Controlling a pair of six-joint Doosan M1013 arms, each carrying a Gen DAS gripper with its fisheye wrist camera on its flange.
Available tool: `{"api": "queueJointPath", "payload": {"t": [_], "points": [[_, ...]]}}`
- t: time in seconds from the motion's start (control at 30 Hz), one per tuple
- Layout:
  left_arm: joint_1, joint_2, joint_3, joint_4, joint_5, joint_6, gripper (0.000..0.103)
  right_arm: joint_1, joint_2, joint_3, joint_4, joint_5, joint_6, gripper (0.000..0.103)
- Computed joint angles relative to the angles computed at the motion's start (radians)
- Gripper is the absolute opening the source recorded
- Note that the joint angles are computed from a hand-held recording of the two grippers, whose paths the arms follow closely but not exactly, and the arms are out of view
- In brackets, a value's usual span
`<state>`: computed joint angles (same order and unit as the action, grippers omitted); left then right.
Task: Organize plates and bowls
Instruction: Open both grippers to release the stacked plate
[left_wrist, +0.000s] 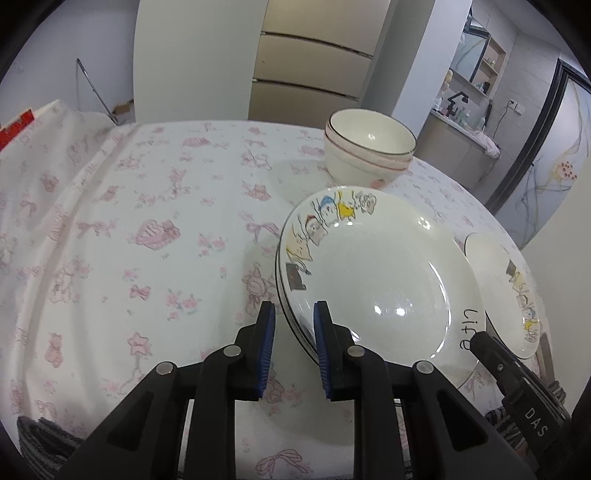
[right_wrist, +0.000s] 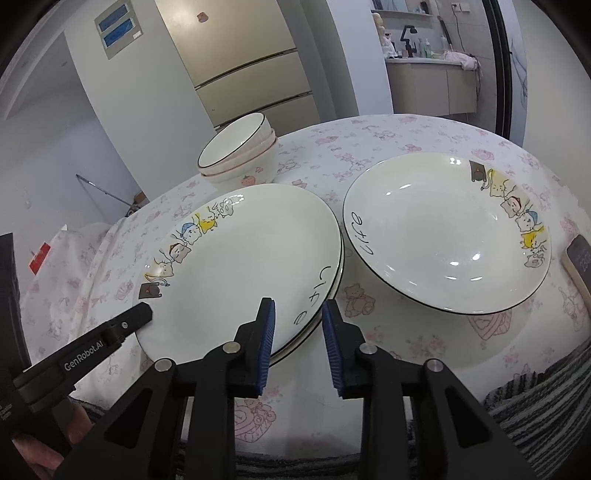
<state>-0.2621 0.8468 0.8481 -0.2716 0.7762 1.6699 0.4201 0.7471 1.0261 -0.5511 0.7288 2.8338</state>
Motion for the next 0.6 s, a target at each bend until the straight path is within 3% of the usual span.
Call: {"api": "queueJointPath", "payload": {"t": [0.2, 0.37, 0.43, 0.47, 0.5, 0.6], "points": [[0.001, -0.016, 0.025, 0.004, -0.047, -0.001, 0.022, -0.001, -0.007, 0.014, -0.01, -0.018, 0.024, 0.028], [-0.005, -0.058, 0.097, -0.012, -0.169, 0.049, 0.024, 0.001, -0.015, 0.021, -0.013, -0.025, 0.011, 0.028], [-0.008, -0.083, 0.137, -0.025, -0.224, 0.081, 0.037, 0.004, -0.024, 0.033, -0.048, -0.031, 0.032, 0.036], [-0.011, -0.096, 0.16, -0.019, -0.25, 0.091, 0.051, 0.005, -0.031, 0.044, -0.066, -0.038, 0.048, 0.039], [-0.014, -0.111, 0.184, -0.027, -0.281, 0.117, 0.059, 0.006, -0.039, 0.058, -0.091, -0.05, 0.069, 0.042], [-0.018, -0.137, 0.212, -0.08, -0.31, 0.188, 0.061, 0.009, -0.059, 0.086, -0.175, -0.036, 0.136, 0.042]]}}
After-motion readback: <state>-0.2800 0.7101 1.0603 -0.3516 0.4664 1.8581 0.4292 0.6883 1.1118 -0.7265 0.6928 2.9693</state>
